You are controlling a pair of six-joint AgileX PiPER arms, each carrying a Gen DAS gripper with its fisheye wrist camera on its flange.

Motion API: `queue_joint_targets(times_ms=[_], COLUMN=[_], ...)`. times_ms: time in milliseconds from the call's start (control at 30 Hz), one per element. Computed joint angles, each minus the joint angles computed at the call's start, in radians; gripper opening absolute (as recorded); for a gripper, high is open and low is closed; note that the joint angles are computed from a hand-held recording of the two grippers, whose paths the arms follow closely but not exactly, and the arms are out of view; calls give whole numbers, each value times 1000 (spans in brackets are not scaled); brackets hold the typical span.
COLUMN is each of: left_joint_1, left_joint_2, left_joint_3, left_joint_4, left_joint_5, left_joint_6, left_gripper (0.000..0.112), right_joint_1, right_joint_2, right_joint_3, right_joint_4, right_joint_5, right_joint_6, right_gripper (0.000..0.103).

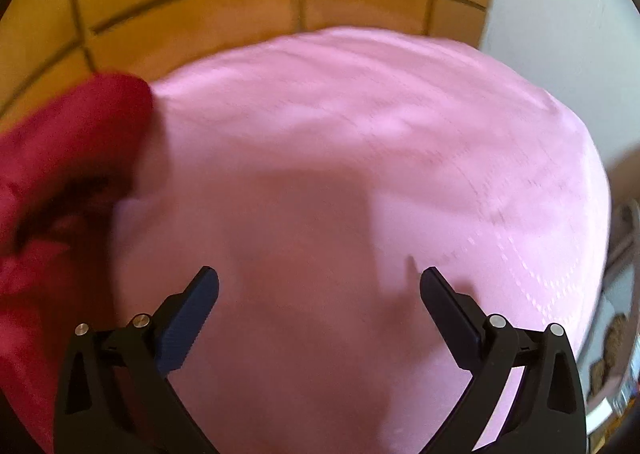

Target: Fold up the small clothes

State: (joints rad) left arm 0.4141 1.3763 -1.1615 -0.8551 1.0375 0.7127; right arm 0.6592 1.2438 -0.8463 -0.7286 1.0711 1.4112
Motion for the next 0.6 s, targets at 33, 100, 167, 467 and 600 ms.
queue_joint_targets(times_ms=[33,100,167,467,600], left_joint_1=[23,75,126,211,211], left_joint_2=[12,31,63,161,186], left_joint_3=[-2,0,-11,-15,8], left_joint_4=[-2,-10,-18,-14,-4], left_joint_5=[3,19,43,60,23], left_joint_6=[6,22,28,48,48], left_gripper=[6,6,6,7,7], right_joint_1=[6,2,13,-2,-29], right_joint_2=[-10,-11,27,303,302], right_joint_3=[-9,-35,-80,-302,-288], right_joint_4=[0,22,38,17,-55], right_joint_5=[-29,-117,-168,-168,-206], right_joint_6=[-15,-84,-158,-294,-146], right_gripper=[100,100,100,100,100])
